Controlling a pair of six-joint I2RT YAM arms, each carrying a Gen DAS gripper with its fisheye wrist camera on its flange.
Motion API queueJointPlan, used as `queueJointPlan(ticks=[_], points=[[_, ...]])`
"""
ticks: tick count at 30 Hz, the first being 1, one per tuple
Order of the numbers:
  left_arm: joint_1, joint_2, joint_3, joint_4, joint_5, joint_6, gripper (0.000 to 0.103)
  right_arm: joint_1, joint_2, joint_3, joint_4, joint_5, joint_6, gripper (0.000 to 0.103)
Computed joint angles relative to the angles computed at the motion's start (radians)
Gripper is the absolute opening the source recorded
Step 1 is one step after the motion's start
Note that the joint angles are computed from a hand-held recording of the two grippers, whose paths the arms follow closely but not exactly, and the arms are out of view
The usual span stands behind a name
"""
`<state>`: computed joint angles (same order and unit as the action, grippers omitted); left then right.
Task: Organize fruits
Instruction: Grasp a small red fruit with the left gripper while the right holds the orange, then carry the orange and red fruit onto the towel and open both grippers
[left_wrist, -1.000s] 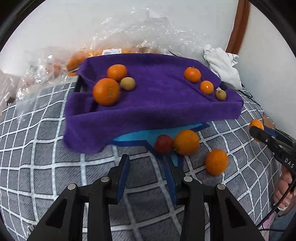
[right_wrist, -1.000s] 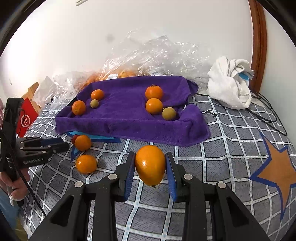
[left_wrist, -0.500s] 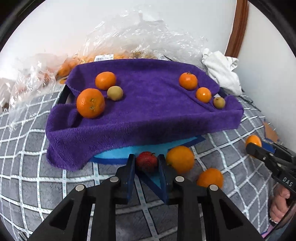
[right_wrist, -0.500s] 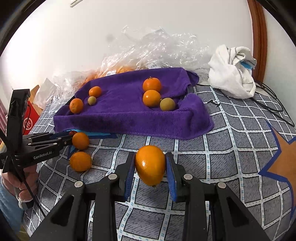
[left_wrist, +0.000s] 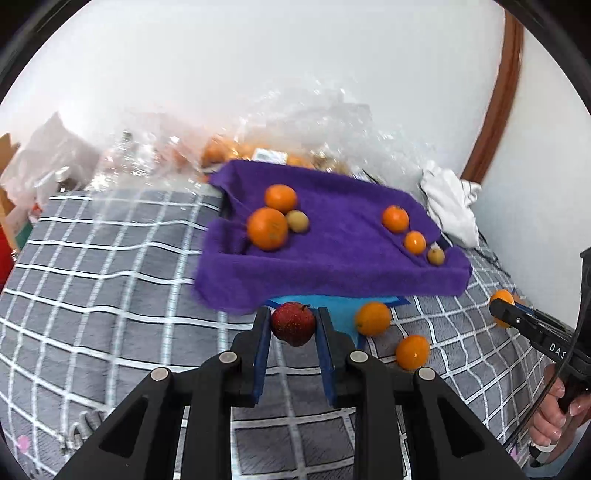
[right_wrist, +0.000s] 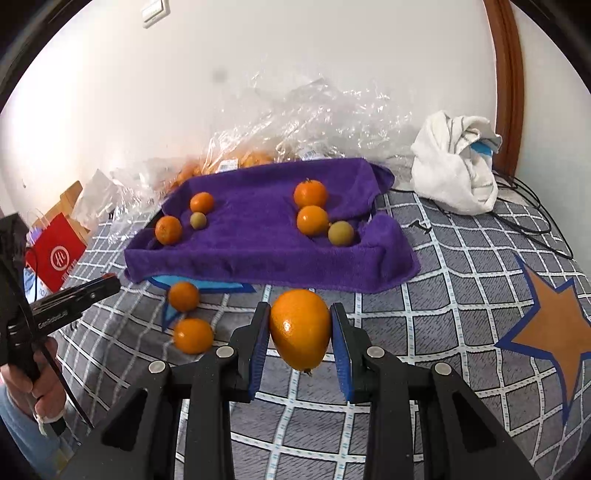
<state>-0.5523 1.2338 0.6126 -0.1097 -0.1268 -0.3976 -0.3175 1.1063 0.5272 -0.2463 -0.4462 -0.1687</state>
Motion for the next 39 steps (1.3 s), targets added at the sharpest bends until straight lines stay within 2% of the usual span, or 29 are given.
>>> queueJointPlan(ticks=[9,14,21,29,39], points=[[0.013,-0.083,0.103,-0.154,-0.056,0.022,0.023,0.008,-0.041,0.078,-0.104,0.021,0.061,0.032],[0.013,-0.081,0.138,-0.171,-0.034,0.026,0.023,-0.014,-0.029,0.127,-0.148,0.017,0.081,0.032],[0.017,-0.017,0.168,-0.140,-0.034,0.060,0.023,0.022,0.031,0.175,-0.139,0.070,0.118,0.032],[0.076,0.090,0.217,-0.085,0.043,0.095,0.023,0.097,0.151,0.221,-0.078,0.140,0.160,0.032],[0.135,0.236,0.279,-0.020,0.117,0.111,0.023,0.194,0.373,0.320,0.021,0.207,0.212,0.032]])
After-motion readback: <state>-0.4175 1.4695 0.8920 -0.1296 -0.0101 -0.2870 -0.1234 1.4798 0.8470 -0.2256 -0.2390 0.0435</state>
